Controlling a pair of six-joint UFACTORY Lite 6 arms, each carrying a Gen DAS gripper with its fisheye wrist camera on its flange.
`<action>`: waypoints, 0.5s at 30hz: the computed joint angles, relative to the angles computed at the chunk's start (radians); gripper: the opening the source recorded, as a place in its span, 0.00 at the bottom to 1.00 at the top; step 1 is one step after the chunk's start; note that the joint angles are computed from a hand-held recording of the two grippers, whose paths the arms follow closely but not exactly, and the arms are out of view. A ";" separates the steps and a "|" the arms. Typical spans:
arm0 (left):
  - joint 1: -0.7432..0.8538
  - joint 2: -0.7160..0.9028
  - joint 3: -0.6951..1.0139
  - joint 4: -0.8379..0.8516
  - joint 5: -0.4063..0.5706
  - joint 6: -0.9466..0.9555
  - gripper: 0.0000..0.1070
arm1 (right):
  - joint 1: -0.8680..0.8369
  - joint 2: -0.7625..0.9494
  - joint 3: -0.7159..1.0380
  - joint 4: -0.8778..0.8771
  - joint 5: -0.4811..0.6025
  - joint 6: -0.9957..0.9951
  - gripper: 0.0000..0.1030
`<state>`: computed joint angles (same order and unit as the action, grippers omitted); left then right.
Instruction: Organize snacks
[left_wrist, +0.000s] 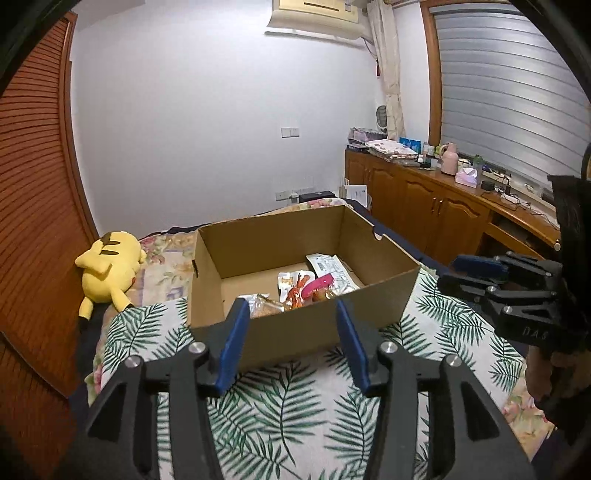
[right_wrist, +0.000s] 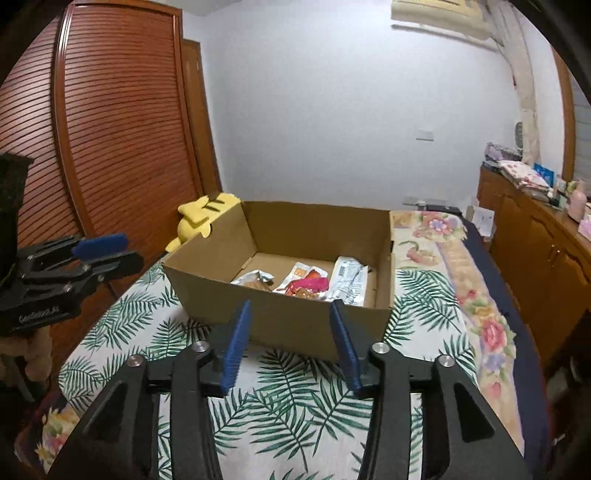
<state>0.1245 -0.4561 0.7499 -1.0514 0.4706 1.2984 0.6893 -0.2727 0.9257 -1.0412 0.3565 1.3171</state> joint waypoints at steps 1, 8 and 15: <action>0.002 -0.027 -0.017 0.022 0.002 -0.021 0.46 | 0.018 -0.016 -0.009 -0.024 0.022 0.030 0.55; 0.063 -0.240 -0.133 0.113 0.076 -0.118 0.52 | 0.132 -0.110 -0.067 -0.091 0.144 0.132 0.78; 0.104 -0.460 -0.216 0.199 0.161 -0.220 0.72 | 0.278 -0.167 -0.111 -0.152 0.290 0.246 0.89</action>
